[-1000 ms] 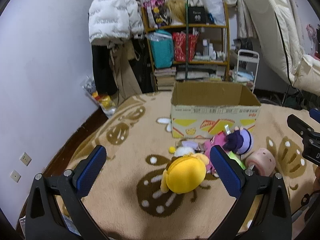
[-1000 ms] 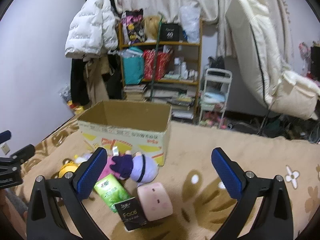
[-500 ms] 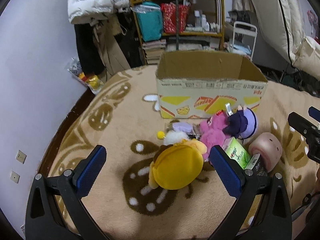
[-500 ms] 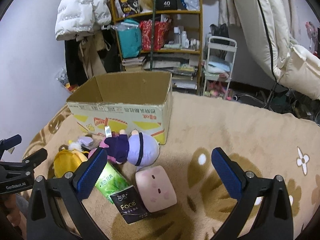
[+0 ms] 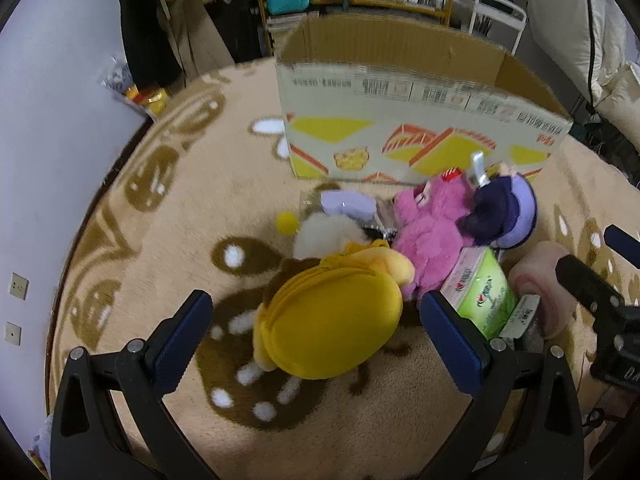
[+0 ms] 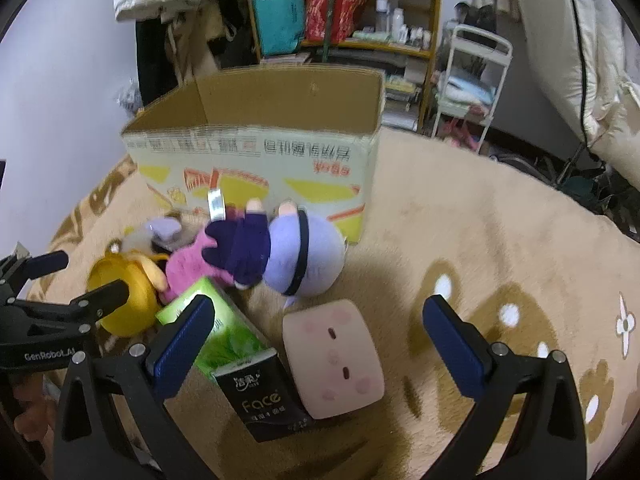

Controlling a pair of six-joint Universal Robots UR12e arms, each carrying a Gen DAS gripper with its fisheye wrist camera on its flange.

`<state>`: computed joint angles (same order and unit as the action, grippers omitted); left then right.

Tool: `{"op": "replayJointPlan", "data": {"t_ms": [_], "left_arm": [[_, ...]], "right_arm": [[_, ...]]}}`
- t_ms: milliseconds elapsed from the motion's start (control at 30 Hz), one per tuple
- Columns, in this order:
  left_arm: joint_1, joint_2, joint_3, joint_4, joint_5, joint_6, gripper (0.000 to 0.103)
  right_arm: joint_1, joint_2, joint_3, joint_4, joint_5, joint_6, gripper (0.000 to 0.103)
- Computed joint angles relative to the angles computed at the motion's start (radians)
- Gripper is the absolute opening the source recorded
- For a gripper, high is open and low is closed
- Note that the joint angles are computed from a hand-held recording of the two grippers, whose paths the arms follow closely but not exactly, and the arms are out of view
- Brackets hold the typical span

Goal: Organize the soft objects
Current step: 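Grasp the yellow round plush with the left tool while the right tool grasps the pink cube plush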

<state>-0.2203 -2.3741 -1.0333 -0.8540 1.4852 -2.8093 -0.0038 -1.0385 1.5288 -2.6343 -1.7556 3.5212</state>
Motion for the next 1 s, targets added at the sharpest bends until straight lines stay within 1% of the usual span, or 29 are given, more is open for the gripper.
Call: {"op": "replayJointPlan", "data": {"t_ms": [133,233,300,333,367,400,500,567,633,700,833,900,1000], "left_arm": [[-0.006,-0.022,0.032,-0.053,0.017,0.007,0.102],[-0.01,-0.038,0.055,-0.093,0.032,0.007,0.102],[-0.012,-0.046,0.067,-0.117,0.038,0.007,0.102],[-0.013,-0.052,0.075,-0.13,0.044,0.008,0.102],[-0.014,-0.057,0.082,-0.142,0.048,0.009,0.102],[-0.015,-0.064,0.095,-0.164,0.05,0.009,0.102],[-0.015,-0.082,0.124,-0.211,0.05,0.003,0.102],[-0.014,-0.091,0.139,-0.225,0.047,-0.005,0.101],[-0.013,-0.102,0.157,-0.247,0.037,-0.016,0.093],[-0.014,-0.114,0.175,-0.267,0.049,-0.026,0.09],[-0.014,-0.116,0.176,-0.257,0.046,-0.022,0.086],[-0.016,-0.112,0.17,-0.25,0.05,-0.018,0.085],[-0.015,-0.106,0.159,-0.238,0.046,-0.017,0.083]], "right_arm": [[-0.004,0.01,-0.018,0.076,0.024,-0.01,0.103],[-0.013,0.014,-0.022,0.116,0.055,0.003,0.094],[-0.02,0.015,-0.021,0.142,0.08,0.023,0.081],[-0.024,0.016,-0.019,0.151,0.096,0.034,0.076],[-0.028,0.016,-0.017,0.154,0.108,0.04,0.066],[-0.032,0.016,-0.014,0.156,0.124,0.045,0.061],[-0.036,0.018,-0.013,0.156,0.134,0.042,0.058],[-0.036,0.022,-0.017,0.164,0.132,0.038,0.057],[-0.035,0.025,-0.022,0.17,0.131,0.035,0.056],[-0.036,0.029,-0.028,0.178,0.134,0.037,0.056],[-0.041,0.031,-0.028,0.176,0.148,0.048,0.056],[-0.043,0.033,-0.03,0.182,0.149,0.041,0.051],[-0.042,0.039,-0.041,0.193,0.132,0.028,0.048]]}}
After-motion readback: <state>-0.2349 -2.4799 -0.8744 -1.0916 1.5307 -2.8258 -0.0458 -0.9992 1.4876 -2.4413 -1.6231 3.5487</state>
